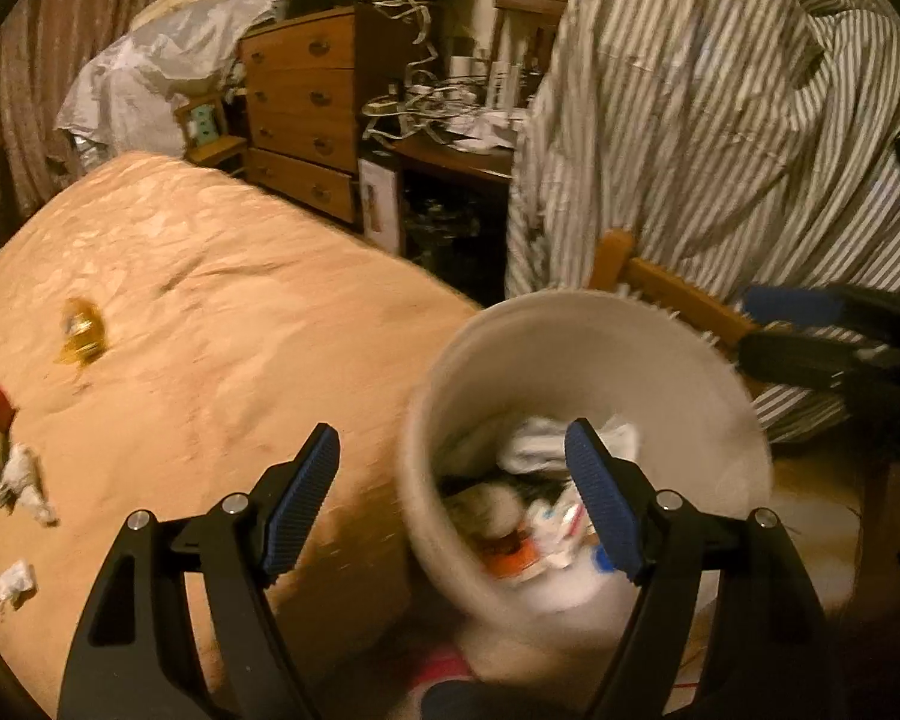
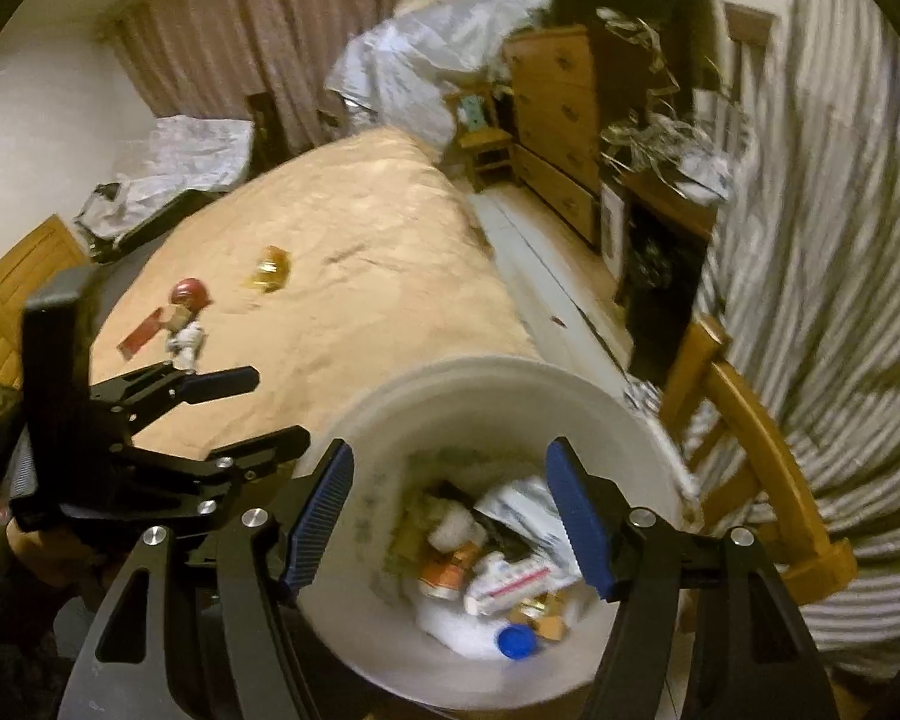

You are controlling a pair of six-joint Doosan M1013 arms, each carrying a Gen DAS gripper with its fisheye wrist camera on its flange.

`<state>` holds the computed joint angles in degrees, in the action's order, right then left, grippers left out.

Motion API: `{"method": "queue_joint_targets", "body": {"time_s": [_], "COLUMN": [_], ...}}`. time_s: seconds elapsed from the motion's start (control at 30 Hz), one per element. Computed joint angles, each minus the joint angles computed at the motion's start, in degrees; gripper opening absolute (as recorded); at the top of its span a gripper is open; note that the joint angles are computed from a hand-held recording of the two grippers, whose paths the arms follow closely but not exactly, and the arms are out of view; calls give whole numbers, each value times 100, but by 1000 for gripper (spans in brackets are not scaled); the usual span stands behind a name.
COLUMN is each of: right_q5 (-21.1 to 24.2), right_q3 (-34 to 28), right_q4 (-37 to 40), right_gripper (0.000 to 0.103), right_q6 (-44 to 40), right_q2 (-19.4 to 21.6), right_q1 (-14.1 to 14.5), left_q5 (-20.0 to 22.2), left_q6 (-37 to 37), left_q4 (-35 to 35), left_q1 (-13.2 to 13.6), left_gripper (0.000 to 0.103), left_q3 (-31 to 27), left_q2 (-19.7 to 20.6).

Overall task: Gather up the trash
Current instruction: 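Move both open tools back over the remaining trash on the bed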

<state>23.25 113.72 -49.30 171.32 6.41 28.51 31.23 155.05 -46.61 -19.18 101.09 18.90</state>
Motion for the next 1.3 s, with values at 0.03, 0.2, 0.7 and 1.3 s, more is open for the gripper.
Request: {"method": "queue_joint_targets", "body": {"time_s": [0.03, 0.2, 0.7, 1.3], "right_q5": [-16, -361, -727, -277], "right_q3": [-38, -431, -2193, -3406], "right_q4": [-138, -666, 3081, 6214], "right_gripper": [69, 71, 71, 71], "right_q6": [77, 272, -4045, -7377], "right_q2": [36, 400, 1888, 2947], "right_q1": [63, 399, 776, 518], "left_q5": [-32, -105, 620, -265], "left_q6": [38, -284, -2737, -4255], "left_q4": [-7, 149, 607, 1849], "left_q1": [101, 671, 2469, 2659], "left_gripper": [74, 74, 74, 75], "left_q3": [26, 24, -720, -1308], "left_q2": [-1, 55, 922, 1345]}}
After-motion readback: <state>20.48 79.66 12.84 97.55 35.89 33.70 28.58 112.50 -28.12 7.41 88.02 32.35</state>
